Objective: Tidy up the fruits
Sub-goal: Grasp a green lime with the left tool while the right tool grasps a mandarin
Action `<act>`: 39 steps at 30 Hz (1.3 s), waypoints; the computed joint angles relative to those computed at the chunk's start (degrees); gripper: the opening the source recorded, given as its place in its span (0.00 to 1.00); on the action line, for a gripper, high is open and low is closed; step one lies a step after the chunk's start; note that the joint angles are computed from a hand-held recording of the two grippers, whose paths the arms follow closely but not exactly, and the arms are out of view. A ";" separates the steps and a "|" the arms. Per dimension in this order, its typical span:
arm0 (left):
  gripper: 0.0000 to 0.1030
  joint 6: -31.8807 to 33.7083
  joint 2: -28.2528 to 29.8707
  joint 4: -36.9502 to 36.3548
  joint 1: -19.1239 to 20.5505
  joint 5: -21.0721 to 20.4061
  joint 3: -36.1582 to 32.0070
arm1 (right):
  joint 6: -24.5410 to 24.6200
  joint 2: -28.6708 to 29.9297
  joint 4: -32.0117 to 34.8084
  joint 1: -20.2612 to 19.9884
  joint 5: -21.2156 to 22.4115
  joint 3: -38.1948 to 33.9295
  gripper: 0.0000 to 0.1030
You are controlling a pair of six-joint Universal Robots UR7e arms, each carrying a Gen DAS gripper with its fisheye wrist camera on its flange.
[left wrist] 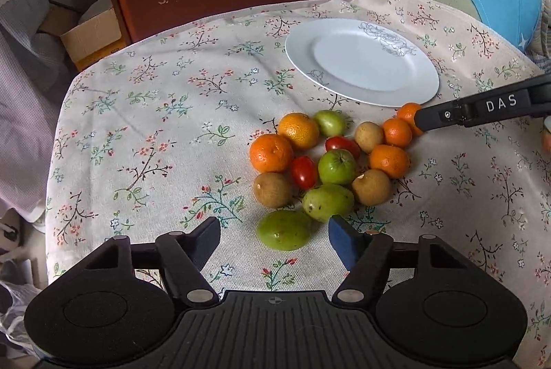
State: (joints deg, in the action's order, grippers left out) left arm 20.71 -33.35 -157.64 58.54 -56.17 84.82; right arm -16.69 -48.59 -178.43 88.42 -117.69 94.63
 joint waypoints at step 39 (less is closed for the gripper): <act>0.32 -3.27 -0.29 -0.64 0.81 -3.88 -1.04 | -1.23 1.50 -2.78 0.98 -0.19 -2.01 0.14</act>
State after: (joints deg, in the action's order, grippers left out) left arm 17.44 -33.63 -158.29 59.35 -60.05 83.78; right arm -17.91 -47.10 -181.21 89.40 -117.87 92.62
